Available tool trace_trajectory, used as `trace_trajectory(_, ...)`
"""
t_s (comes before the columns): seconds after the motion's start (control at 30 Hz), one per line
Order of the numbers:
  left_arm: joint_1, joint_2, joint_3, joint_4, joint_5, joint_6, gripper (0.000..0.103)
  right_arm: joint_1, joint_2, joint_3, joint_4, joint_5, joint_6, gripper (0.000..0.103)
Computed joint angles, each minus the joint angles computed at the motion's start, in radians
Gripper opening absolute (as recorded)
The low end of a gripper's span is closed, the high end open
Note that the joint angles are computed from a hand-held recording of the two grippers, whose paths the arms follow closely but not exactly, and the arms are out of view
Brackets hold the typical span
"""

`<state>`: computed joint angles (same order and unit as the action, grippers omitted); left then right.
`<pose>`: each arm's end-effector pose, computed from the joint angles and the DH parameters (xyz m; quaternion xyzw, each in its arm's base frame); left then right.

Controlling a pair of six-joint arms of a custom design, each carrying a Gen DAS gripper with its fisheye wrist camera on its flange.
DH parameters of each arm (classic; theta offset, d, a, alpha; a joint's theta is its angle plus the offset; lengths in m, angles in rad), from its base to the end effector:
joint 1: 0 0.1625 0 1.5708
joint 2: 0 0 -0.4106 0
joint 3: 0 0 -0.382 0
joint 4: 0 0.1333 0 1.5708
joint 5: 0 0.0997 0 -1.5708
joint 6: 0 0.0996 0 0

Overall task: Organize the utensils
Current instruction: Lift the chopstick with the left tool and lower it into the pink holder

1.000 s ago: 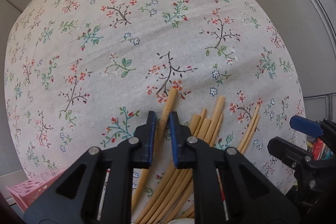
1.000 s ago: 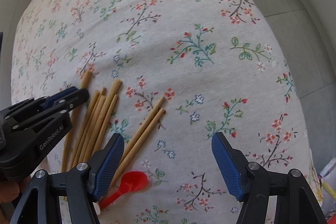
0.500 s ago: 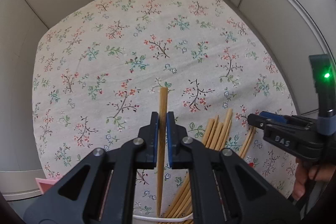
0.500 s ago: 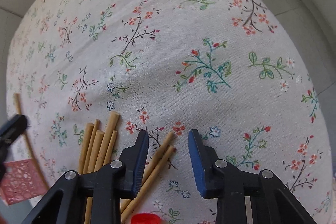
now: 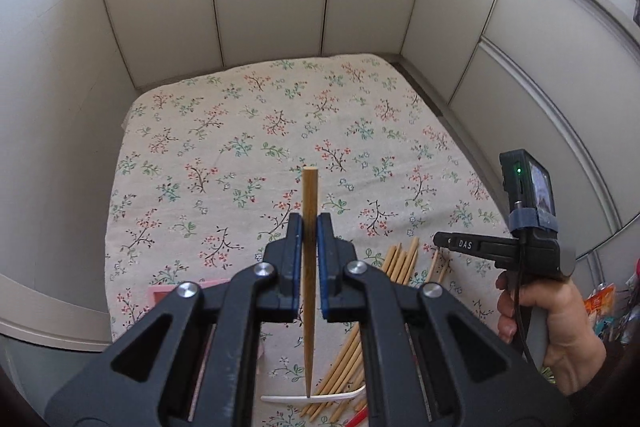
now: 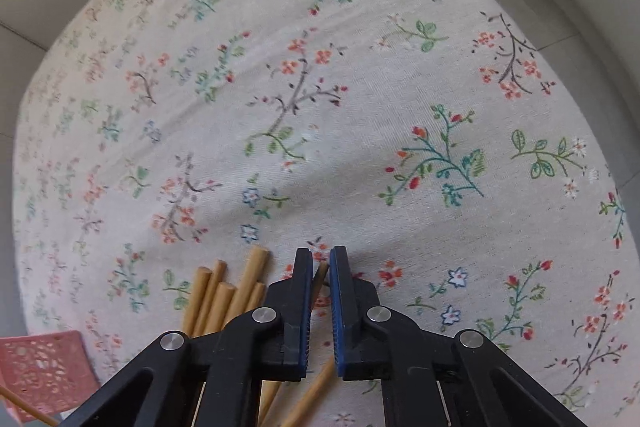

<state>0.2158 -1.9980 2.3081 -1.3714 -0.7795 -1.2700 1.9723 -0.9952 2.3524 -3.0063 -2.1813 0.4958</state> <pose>-0.1971 -0.2522 0.3099 0.1350 0.8880 -0.3012 0.3201 0.2305 -0.3479 0.0601 -0.0567 -0.9514 0.1639 0.2544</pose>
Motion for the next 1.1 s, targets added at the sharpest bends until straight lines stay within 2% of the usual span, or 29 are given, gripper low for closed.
trace_trajectory(0.2, -0.182, -0.104, -0.056, 0.268, 0.017, -0.223, 0.008, 0.107, -0.071, 0.002, -0.015, -0.007, -0.023, 0.006)
trace_trajectory(0.3, -0.275, -0.164, -0.079, 0.377, 0.018, -0.348, 0.008, 0.198, -0.074, -0.017, -0.032, -0.06, -0.043, 0.005)
trace_trajectory(0.5, -0.407, -0.177, -0.158, 0.602, 0.035, -0.519, 0.008, 0.359, -0.108, -0.006, -0.08, -0.125, -0.059, 0.004)
trace_trajectory(0.67, -0.515, -0.186, -0.216, 0.848, 0.058, -0.729, 0.008, 0.445, -0.105, -0.04, -0.095, -0.17, -0.075, 0.003)
trace_trajectory(0.8, -0.548, -0.201, -0.225, 0.992, 0.085, -0.866, 0.008, 0.487, -0.087, -0.075, -0.121, -0.202, -0.101, 0.004)
trace_trajectory(0.9, -0.538, -0.213, -0.207, 1.044, 0.114, -0.91, 0.008, 0.505, -0.072, -0.099, -0.161, -0.199, -0.123, 0.003)
trace_trajectory(1.1, -0.438, -0.254, -0.131, 1.006, 0.202, -0.86, 0.008, 0.545, -0.043, -0.152, -0.246, -0.151, -0.179, 0.004)
